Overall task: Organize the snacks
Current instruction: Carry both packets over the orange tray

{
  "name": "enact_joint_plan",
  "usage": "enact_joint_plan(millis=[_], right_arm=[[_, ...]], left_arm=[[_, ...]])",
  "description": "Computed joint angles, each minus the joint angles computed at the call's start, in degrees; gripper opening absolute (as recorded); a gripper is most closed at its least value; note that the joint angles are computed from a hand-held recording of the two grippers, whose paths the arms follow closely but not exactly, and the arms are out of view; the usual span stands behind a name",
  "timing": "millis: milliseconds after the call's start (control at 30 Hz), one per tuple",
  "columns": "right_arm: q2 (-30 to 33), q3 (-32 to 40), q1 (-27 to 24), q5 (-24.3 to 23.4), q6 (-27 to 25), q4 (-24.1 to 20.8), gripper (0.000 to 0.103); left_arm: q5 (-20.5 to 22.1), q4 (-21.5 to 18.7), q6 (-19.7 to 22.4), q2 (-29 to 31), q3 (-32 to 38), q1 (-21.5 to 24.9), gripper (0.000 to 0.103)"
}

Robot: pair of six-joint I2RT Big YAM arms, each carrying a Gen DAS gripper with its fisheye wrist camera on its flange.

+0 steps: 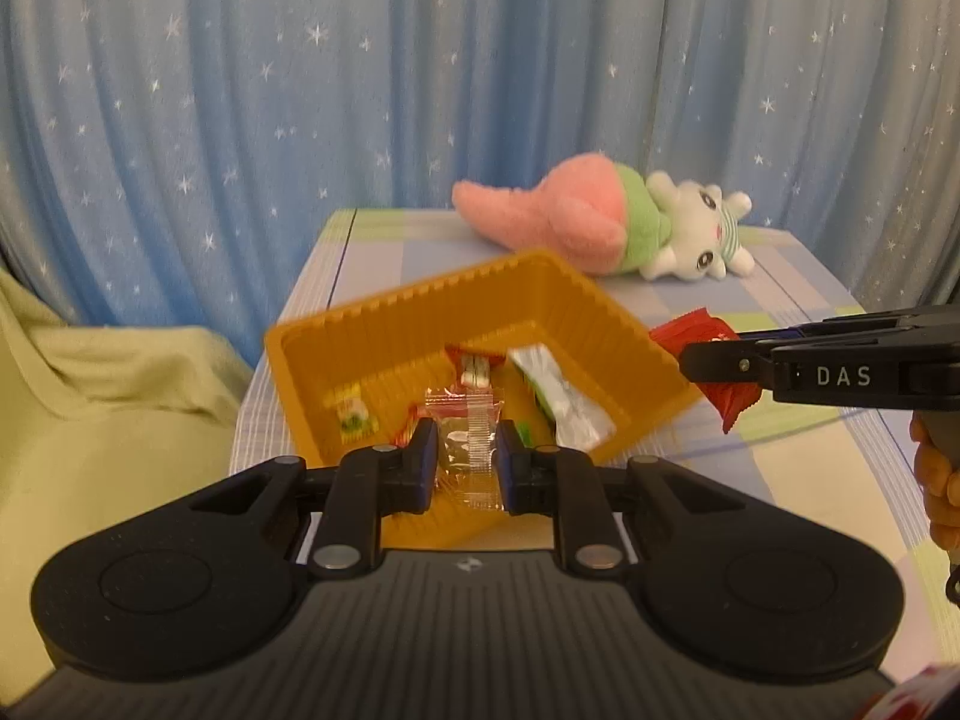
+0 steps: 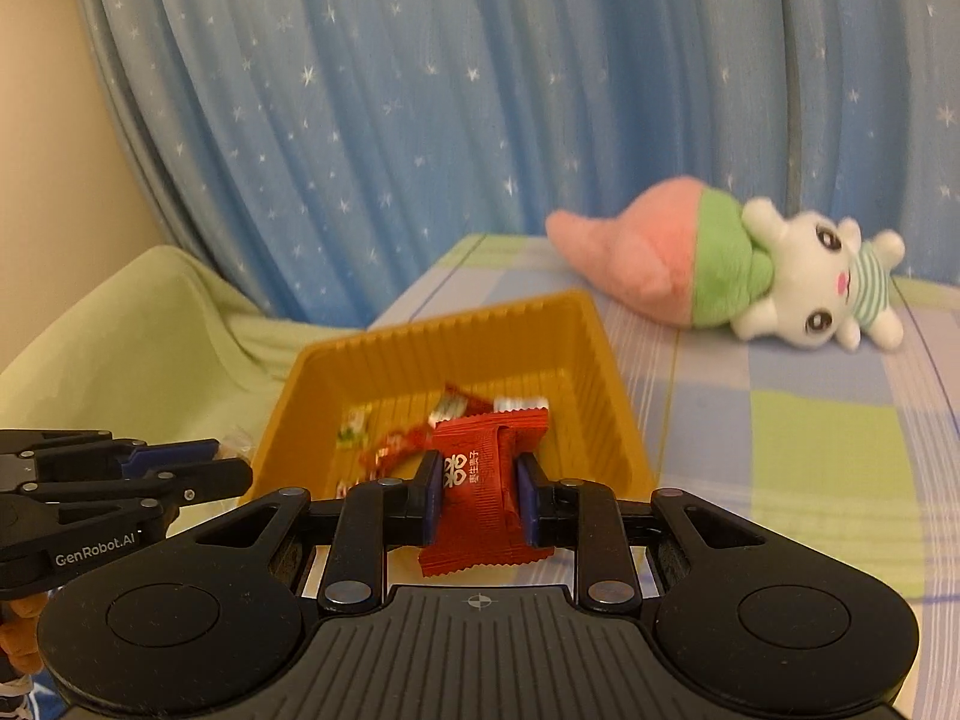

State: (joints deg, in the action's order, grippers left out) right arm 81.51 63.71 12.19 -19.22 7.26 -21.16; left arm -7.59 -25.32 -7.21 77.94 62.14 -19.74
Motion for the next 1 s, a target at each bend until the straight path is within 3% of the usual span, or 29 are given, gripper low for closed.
enact_joint_plan(millis=[400,1000], right_arm=[[5.72,6.16,-0.07,0.54,-1.02,0.15,0.026],[12.26,10.78,-0.36,0.9,-0.32,-2.06,0.026]], left_arm=[[0.12,1.21,1.19,5.36,5.81,0.93,0.018],[0.15,0.41,1.39,9.75,9.0,3.1,0.018]])
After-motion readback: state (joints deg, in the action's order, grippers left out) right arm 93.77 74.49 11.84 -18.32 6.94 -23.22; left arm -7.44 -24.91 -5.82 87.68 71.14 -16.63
